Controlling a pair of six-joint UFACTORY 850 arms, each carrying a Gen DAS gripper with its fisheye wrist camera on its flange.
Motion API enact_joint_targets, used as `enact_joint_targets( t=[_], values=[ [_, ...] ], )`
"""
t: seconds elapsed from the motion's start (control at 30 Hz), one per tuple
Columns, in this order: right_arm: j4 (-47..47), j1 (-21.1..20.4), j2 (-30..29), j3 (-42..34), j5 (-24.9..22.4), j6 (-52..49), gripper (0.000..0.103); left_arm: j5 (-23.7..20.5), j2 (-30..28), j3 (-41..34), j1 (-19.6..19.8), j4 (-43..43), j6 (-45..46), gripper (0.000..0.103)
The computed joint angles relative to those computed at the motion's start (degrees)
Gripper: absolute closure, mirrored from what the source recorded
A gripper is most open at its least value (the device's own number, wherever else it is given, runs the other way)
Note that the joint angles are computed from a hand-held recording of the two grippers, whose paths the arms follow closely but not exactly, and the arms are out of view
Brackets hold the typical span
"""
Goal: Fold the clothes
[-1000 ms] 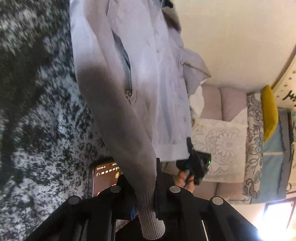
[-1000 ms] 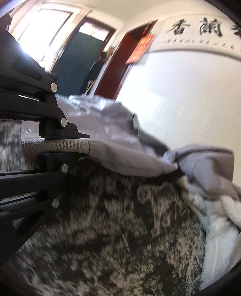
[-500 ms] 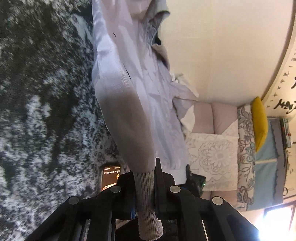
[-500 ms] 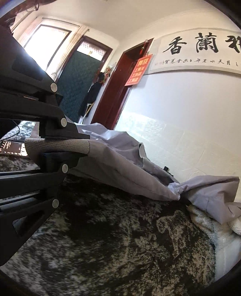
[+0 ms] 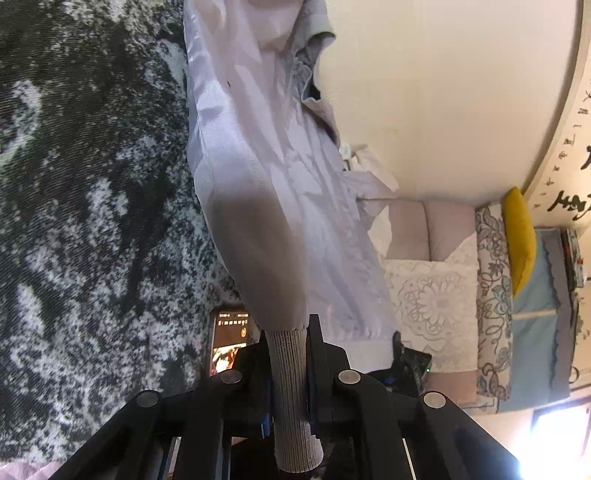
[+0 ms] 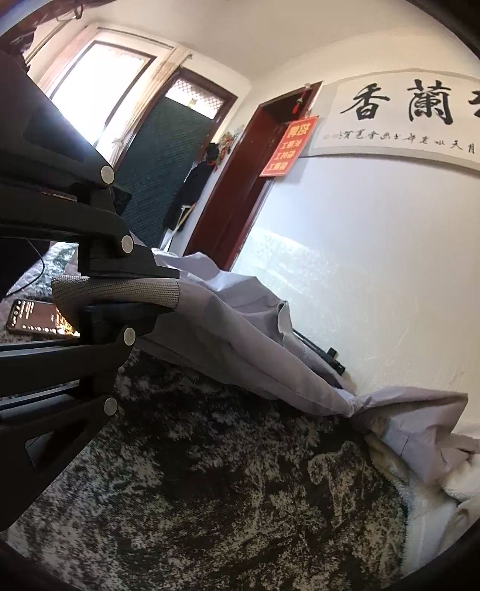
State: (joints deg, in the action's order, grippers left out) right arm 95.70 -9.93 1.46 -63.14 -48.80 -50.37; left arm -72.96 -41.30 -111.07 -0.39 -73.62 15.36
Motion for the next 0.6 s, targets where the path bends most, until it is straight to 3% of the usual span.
enact_joint_targets(
  t=[0.6],
  values=[
    [-0.7,1.1,4.0,0.5,1.7,1.8,0.094,-0.3,2.4,0.9,0.4,1.6,-0.1,0.096]
  ],
)
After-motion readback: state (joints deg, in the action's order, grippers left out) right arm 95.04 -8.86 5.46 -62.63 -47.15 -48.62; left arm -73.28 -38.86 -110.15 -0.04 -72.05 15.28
